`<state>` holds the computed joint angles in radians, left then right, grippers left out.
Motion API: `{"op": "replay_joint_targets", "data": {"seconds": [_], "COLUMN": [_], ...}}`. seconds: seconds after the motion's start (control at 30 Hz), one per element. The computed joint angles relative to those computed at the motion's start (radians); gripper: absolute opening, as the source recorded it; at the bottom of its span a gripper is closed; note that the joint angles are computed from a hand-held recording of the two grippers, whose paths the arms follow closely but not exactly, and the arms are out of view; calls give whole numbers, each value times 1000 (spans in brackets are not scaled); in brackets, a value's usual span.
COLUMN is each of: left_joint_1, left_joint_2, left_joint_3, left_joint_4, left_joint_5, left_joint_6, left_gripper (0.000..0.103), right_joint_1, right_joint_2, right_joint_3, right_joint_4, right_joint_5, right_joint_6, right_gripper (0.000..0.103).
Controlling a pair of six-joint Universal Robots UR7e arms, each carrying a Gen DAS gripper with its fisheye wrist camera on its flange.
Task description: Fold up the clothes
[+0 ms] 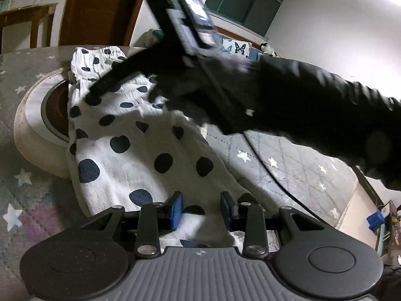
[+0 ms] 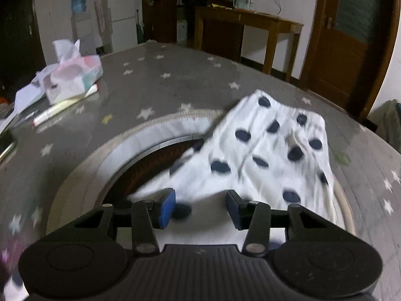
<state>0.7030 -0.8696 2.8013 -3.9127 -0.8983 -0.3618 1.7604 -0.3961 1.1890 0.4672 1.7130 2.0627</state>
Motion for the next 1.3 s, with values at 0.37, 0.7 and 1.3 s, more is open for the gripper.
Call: {"op": "replay_joint_targets", "data": {"seconds": [0.37, 0.7, 1.3], "left_joint_1": [23, 0, 25], "left_joint_2": [-13, -57, -84], "left_joint_3": [-13, -9, -21], "left_joint_4": [3, -7, 74], "left_joint_5": [-31, -14, -27], "left_joint_6": [-8, -3, -57], "left_gripper": [37, 41, 44], "right_joint_1": [34, 0, -12], "right_joint_2": [144, 141, 256], "right_joint_3": [-232, -339, -583], "right_joint_4": [75, 130, 195], "right_joint_5": [-2, -14, -31], "right_joint_6": [50, 119, 141], "right_gripper": [51, 49, 51]}}
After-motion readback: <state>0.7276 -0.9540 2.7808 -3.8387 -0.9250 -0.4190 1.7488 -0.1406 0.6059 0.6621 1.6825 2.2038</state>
